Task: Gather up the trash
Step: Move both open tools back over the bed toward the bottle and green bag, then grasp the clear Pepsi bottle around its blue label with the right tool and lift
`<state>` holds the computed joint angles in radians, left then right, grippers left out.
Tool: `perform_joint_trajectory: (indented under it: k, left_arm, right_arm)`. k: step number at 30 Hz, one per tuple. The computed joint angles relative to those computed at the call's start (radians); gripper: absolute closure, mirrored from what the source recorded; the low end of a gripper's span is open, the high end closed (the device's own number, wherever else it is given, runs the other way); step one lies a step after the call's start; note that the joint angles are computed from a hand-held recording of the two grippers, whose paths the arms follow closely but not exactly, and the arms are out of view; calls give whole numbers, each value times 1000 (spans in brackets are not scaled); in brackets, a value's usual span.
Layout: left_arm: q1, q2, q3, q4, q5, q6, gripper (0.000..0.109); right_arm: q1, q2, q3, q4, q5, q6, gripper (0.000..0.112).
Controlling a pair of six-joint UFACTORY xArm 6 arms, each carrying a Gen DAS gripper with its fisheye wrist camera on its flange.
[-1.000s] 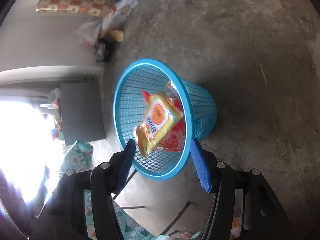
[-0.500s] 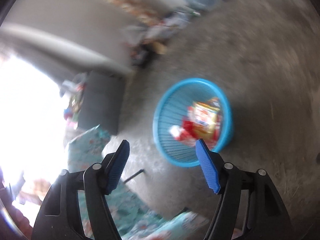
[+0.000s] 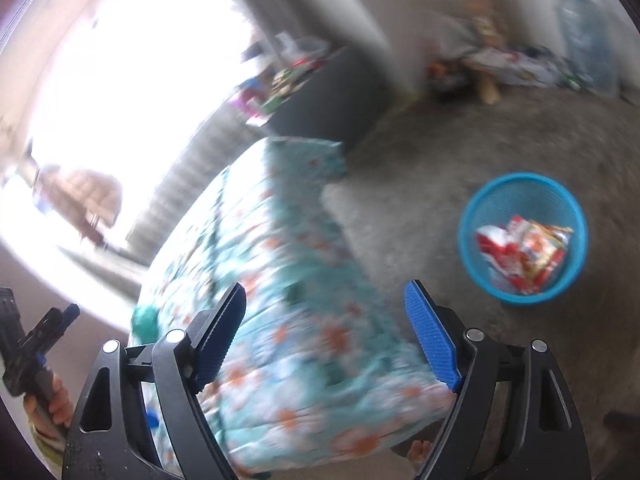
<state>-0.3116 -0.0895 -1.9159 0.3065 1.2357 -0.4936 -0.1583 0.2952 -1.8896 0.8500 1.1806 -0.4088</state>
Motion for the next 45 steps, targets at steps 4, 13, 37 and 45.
perform_joint_trajectory:
  k: [4,13,37,45]
  left_arm:
    - [59,-249,253,87,16,-144,14]
    - [259,-588,622,-34,6,-228,14]
    - [457,-757,868,-224,-141,-160,14]
    - [508,-770,859,-222,-100,-140,14]
  right_arm:
    - [50,-15,-11,22,77,-47,33]
    - [189,-30,-41,29,222,-63,33]
    - [633,242,-575,-218,548,-113,33]
    - [723,140,-382,-399,425,-169,47]
